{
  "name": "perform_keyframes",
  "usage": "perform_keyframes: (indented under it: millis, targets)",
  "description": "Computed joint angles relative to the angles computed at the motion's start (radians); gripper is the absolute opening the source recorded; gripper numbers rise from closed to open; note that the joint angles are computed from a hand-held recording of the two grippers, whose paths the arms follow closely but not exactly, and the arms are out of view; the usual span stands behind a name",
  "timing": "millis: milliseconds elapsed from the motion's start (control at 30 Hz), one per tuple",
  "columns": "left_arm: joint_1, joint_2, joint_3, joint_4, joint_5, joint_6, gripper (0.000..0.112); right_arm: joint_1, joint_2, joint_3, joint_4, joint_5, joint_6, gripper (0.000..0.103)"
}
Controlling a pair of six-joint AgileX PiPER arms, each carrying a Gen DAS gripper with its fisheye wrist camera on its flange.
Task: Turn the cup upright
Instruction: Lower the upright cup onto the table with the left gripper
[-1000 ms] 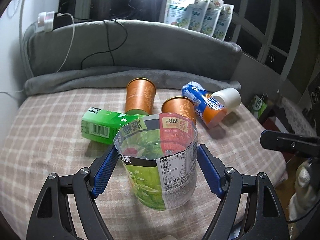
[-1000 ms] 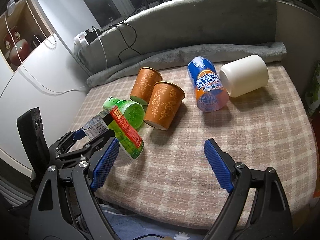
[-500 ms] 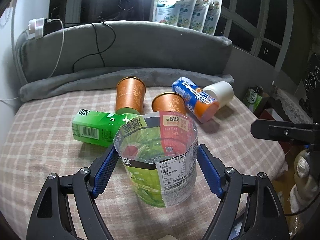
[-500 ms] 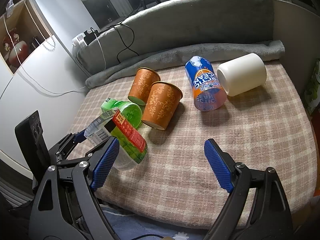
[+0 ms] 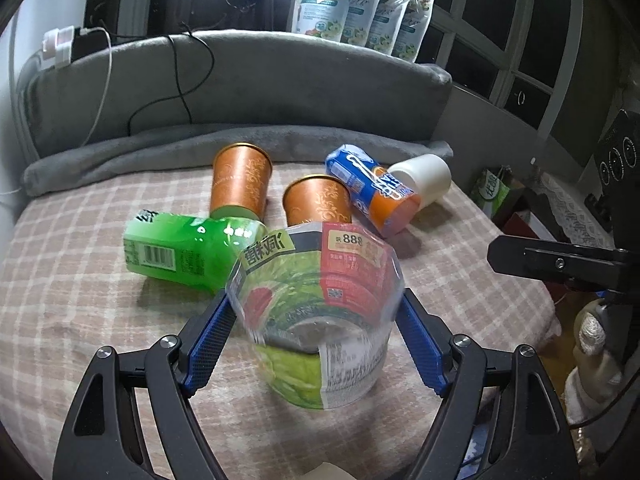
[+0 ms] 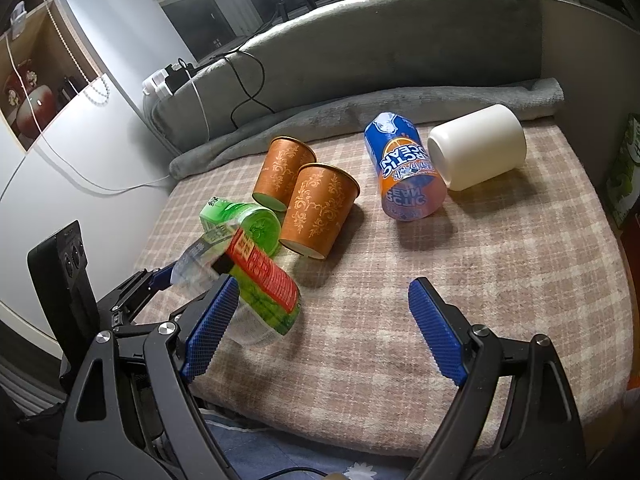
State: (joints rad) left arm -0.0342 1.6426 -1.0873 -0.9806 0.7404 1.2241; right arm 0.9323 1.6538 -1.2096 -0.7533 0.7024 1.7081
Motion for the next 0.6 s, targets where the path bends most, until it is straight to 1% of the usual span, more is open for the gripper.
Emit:
perform_keyframes:
  millis: [133,333,600]
  targets:
    - [0.0,0.004,-0.002,0.011,0.014,-0.012,0.081,0.001,-0.003,0.001,-0.001,0.002,0.002,0.089]
    - [0.018,0.009,-0.012,0.035,0.08,-0.017,0.081,0.008,-0.007,-0.003,-0.008,0.019,0.008,0.089]
    - [0.047,-0.009,-0.006,0.043,0.116,0.005,0.081,0.02,-0.003,-0.017,-0.018,0.029,0.019,0.089]
